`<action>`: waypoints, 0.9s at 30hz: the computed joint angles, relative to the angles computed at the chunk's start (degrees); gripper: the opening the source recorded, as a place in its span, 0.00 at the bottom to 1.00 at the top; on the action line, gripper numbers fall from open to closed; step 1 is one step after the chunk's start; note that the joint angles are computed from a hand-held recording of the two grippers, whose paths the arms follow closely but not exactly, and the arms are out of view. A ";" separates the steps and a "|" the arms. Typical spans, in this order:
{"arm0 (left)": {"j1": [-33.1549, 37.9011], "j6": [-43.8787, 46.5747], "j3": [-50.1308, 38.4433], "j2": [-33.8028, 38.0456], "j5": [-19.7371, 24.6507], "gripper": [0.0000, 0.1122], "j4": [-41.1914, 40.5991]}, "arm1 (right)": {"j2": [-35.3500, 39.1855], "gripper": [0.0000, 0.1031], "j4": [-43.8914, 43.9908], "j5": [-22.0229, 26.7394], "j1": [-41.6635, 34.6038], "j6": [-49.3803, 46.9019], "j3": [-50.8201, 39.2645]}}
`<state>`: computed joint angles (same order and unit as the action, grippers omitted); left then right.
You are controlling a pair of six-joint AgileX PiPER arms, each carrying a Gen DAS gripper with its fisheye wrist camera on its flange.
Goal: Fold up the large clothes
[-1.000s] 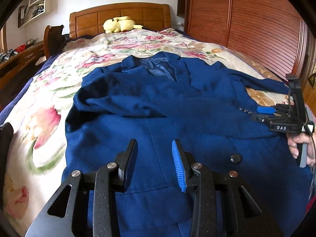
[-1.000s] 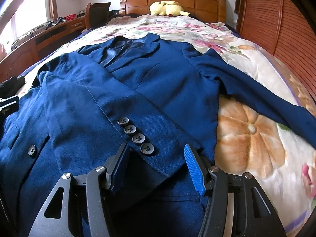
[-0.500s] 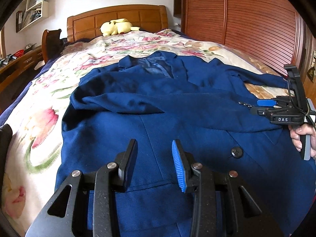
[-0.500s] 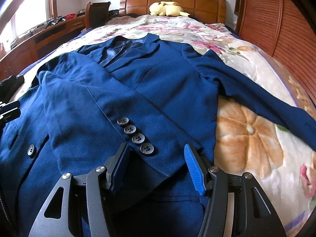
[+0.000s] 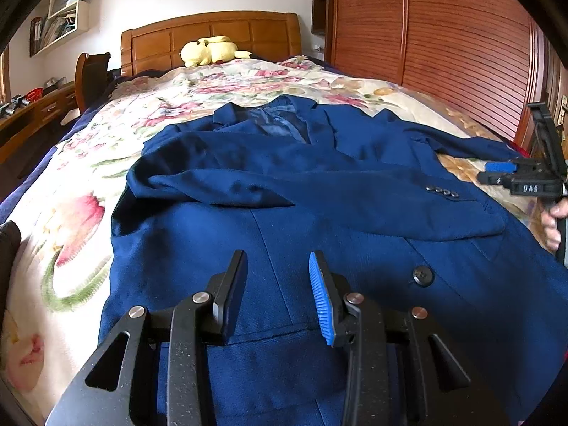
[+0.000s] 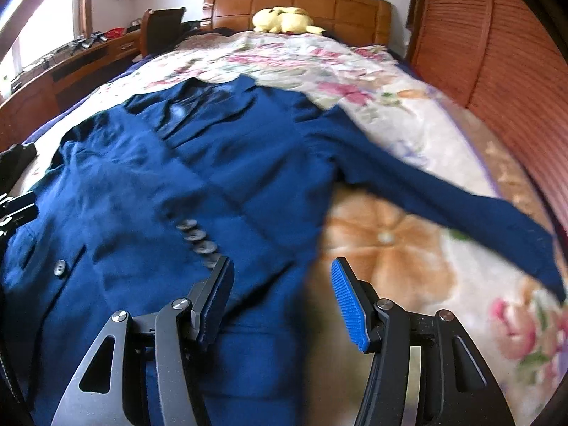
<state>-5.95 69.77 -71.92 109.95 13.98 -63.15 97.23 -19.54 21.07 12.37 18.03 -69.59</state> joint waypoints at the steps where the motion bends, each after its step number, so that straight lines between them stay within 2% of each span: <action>1: 0.01 0.86 0.19 -0.12 -0.10 0.33 -0.95 | -0.70 0.57 0.41 0.61 -1.10 -1.03 -0.02; 7: 0.14 1.85 0.46 -0.26 -0.05 0.33 -1.87 | -2.74 0.58 -2.92 2.74 -10.15 -2.08 -0.70; 9: 0.14 1.79 0.44 -0.23 -0.05 0.33 -1.82 | -2.49 0.66 -3.35 3.22 -13.77 -2.71 -1.66; 14: 0.11 1.03 0.38 -0.25 0.01 0.33 -1.00 | -0.87 0.74 1.18 4.97 -22.95 -5.81 -5.97; 20: 0.01 0.00 0.27 -0.06 0.01 0.33 0.04 | 2.22 0.75 0.00 7.79 -29.64 -3.32 -11.00; 27: -0.12 -1.36 -0.04 0.26 0.03 0.33 1.37 | 6.55 0.75 1.41 10.04 -33.56 -1.88 -17.06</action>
